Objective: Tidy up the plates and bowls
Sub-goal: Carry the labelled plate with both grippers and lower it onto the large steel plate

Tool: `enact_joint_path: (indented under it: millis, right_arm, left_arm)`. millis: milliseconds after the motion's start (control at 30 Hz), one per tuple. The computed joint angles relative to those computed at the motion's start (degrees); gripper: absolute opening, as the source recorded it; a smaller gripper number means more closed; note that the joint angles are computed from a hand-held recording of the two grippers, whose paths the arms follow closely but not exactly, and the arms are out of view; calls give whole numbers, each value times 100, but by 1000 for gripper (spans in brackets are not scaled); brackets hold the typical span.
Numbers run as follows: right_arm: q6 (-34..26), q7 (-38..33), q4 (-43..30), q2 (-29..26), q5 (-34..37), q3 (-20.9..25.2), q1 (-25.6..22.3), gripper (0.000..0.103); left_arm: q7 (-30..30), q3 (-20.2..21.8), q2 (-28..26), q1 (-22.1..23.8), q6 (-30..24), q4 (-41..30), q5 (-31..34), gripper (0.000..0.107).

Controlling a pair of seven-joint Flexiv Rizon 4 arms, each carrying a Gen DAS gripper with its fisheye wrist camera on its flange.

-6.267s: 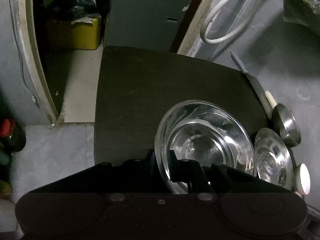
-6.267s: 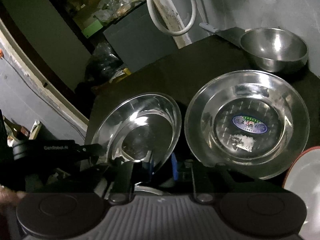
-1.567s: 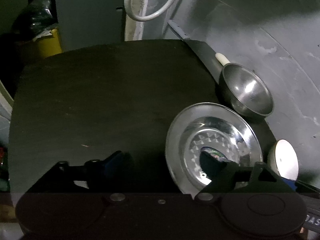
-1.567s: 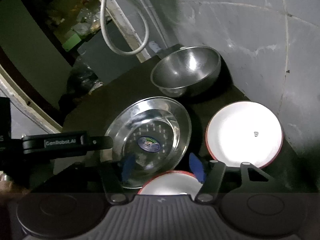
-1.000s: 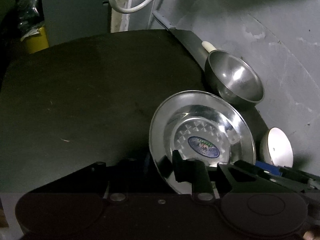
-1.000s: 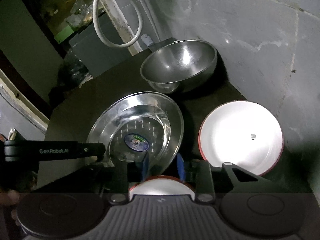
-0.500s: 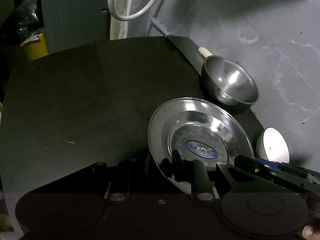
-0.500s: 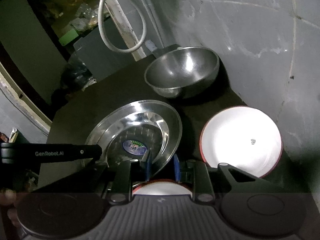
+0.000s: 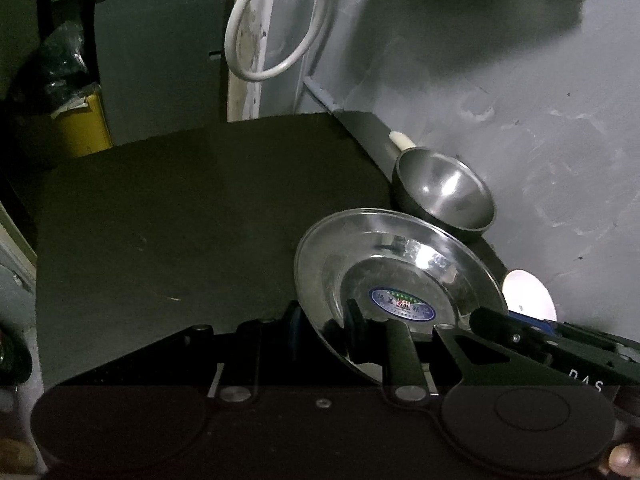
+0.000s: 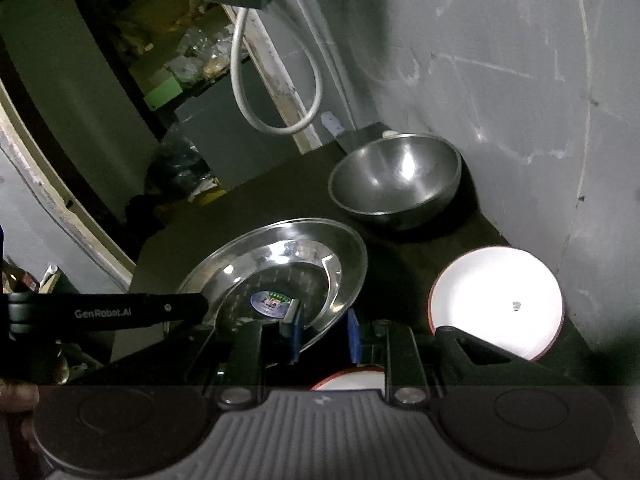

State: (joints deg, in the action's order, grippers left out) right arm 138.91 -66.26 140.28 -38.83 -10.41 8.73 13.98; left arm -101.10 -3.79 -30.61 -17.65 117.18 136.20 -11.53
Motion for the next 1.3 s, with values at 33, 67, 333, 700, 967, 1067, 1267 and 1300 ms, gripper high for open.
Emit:
enact_joint_path:
  millis: [33, 67, 333, 700, 967, 1067, 1267, 1300]
  right_arm:
    - [42, -15, 37, 23, 11, 9, 2, 26]
    - [71, -23, 77, 58, 14, 19, 1, 26]
    - [334, -86, 385, 292, 126, 78, 84, 26]
    - [651, -156, 727, 427, 312, 147, 266, 26]
    - [704, -161, 819, 455, 355, 147, 315, 26]
    - [773, -185, 916, 475, 395, 174, 358, 26]
    - [903, -249, 1103, 531, 479, 228, 474, 26]
    - [908, -252, 1117, 538, 486, 235, 492, 26]
  left_arm:
    - [0, 22, 40, -36, 24, 38, -11, 23]
    - [-3, 46, 75, -77, 57, 79, -31, 23]
    - [4, 126, 338, -256, 312, 405, -132, 23]
    - [107, 161, 600, -461, 504, 803, -329, 23]
    - [67, 98, 709, -430, 606, 1017, -243, 23]
    - [43, 91, 722, -442, 640, 1074, -240, 23]
    - [-55, 103, 807, -490, 816, 1318, -258, 24]
    - [-60, 109, 821, -495, 837, 1354, -262, 24]
